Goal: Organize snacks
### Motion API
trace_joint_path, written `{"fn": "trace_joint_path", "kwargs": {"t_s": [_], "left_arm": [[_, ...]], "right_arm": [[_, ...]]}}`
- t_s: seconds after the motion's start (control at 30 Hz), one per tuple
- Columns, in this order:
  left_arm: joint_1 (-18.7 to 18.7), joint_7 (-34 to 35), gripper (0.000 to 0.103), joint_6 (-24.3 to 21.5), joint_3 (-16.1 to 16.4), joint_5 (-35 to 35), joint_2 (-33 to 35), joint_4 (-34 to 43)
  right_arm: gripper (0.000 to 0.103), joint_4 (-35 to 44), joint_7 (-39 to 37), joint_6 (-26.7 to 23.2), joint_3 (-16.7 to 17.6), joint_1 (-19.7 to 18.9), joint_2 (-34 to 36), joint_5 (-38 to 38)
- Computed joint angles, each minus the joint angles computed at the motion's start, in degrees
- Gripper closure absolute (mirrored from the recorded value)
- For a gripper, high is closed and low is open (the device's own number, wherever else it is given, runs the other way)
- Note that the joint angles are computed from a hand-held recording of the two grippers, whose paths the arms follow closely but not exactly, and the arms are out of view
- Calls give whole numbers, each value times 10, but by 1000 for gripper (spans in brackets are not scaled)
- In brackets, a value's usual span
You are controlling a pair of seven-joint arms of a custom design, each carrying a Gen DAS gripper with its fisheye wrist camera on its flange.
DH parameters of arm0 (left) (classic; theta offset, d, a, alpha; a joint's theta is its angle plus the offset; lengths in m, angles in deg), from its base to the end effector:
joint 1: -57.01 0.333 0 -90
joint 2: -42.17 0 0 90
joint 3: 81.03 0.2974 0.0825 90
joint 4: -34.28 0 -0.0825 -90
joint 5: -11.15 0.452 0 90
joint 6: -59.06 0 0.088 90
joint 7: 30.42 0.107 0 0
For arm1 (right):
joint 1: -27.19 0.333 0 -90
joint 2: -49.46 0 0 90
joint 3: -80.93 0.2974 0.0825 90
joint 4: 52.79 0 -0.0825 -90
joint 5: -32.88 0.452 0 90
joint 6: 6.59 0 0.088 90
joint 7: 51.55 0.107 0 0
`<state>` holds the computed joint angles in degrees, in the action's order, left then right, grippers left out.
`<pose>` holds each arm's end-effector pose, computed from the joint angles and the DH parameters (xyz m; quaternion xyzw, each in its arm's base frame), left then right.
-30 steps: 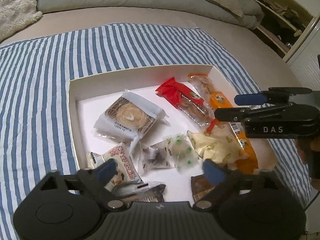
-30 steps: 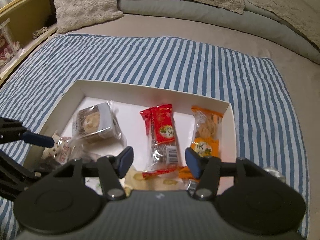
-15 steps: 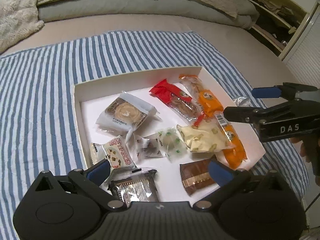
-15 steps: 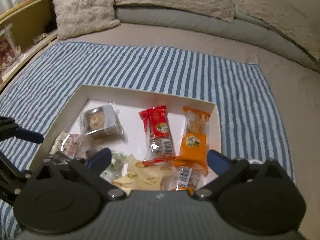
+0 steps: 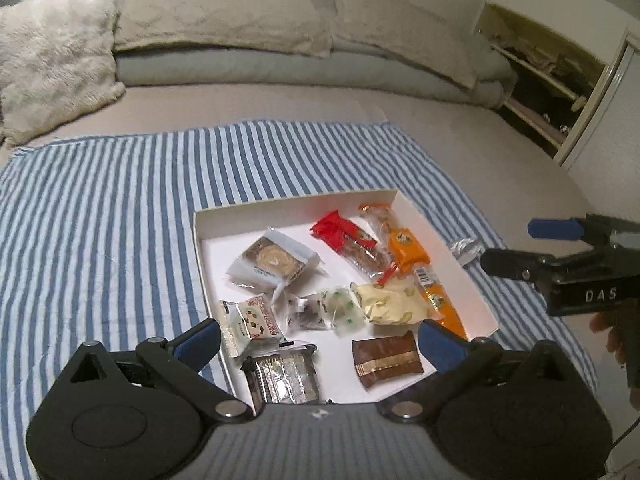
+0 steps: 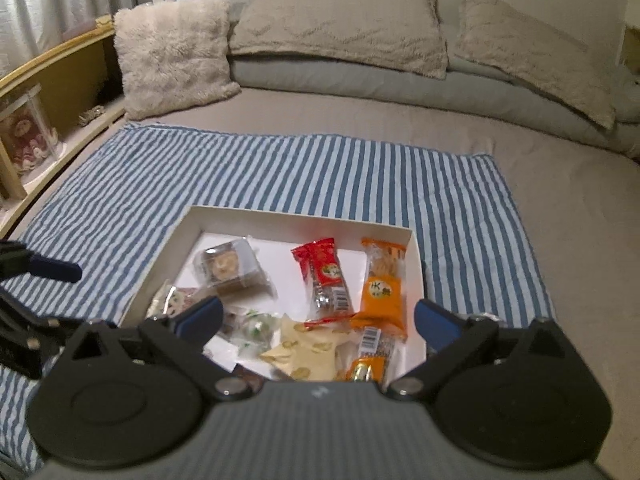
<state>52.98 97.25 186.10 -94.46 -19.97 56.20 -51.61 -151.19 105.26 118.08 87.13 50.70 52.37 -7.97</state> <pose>0.7044 -0.2205 0.5597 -0.3884 0.8508 -0.3527 0.0304 0.6052 0.3152 0.5639 -0.5306 0.7620 -0.3074 0.2080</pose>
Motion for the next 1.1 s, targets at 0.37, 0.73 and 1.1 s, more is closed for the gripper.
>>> {"fn": "trace_joint_path", "kwargs": {"t_s": [0.37, 0.73, 1.1], "left_arm": [[0, 107, 0, 83, 27, -91, -144, -152], [-74, 159, 0, 241, 85, -182, -300, -334], [-125, 137, 0, 293, 139, -141, -411, -477]], "right_arm": [[1, -20, 89, -49, 35, 29, -45, -72], [1, -41, 184, -138, 88, 66, -70, -169], [1, -99, 266, -157, 111, 94, -94, -193]]}}
